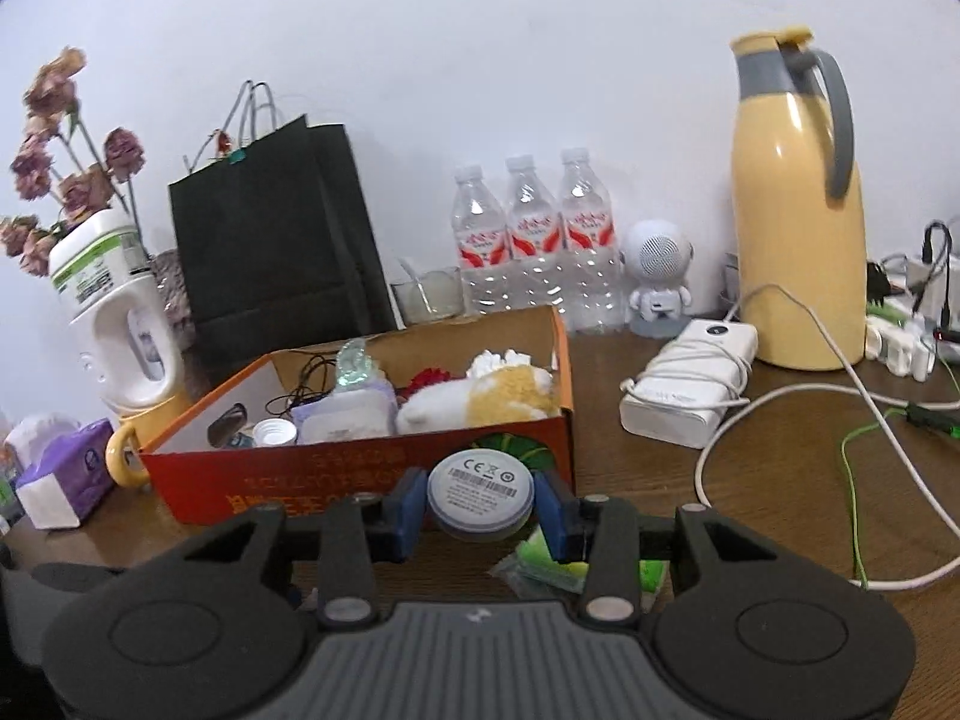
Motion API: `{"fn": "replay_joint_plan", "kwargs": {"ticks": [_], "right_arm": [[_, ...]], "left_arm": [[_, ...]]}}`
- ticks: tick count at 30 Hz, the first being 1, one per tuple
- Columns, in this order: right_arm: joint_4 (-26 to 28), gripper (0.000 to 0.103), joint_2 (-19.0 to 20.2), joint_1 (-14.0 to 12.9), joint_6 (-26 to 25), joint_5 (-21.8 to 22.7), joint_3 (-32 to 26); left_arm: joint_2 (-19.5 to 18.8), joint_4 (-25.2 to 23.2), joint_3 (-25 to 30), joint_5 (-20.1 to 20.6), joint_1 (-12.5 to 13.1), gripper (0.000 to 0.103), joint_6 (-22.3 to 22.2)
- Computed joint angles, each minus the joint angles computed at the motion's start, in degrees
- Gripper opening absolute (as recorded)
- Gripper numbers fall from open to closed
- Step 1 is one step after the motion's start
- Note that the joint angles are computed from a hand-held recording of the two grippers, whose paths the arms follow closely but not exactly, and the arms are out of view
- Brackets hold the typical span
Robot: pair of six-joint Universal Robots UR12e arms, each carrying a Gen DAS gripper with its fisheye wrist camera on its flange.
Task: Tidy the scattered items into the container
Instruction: 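Grasp the small wrapper with the left gripper while the right gripper grasps the round white tin, then carry the wrapper and white tin with both grippers over the box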
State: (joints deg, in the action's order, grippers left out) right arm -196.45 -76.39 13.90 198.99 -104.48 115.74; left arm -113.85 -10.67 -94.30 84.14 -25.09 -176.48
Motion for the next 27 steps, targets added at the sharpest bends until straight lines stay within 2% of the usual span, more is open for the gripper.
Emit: {"fn": "replay_joint_plan", "kwargs": {"ticks": [4, 8, 13, 15, 18, 20, 23, 25, 27], "right_arm": [[0.13, 0.038, -0.27, 0.22, -0.95, 1.63, 0.06], [1.37, 0.038, -0.02, 1.03, -3.19, -0.58, -0.38], [1.25, 0.038, -0.05, 1.2, -3.05, -0.23, -0.25], [0.73, 0.038, -0.21, 1.59, -2.88, -0.24, -0.04], [-0.9, 0.038, -1.33, 3.04, -2.55, -1.11, 1.44], [-1.88, 0.038, -2.33, 4.05, -2.95, -0.95, 3.09], [-0.03, 0.038, -4.38, 6.06, -3.69, -3.85, 5.11], [0.66, 0.038, -6.16, 7.03, -2.85, -5.01, 6.76], [0.81, 0.038, -7.65, 7.84, -2.62, -5.66, 8.29]], "left_arm": [[0.92, -0.14, -0.78, -0.56, 0.5, 0.016, -2.9], [3.67, 5.36, -4.48, 1.49, 1.02, 0.015, -7.33], [7.81, 11.77, -9.58, 6.32, 1.62, 0.015, -10.27], [9.25, 14.25, -11.44, 8.05, 1.52, 0.015, -9.86], [10.22, 19.69, -14.12, 12.47, 0.46, 0.015, -5.9], [10.46, 20.95, -15.5, 15.25, -0.53, 0.015, -3.55], [11.98, 19.87, -17.71, 13.41, -0.62, 0.015, -4.72], [12.76, 20.55, -19.06, 11.57, -0.62, 0.015, -5.38], [13.06, 21.45, -20.15, 11.62, -1.17, 0.015, -4.49]]}}
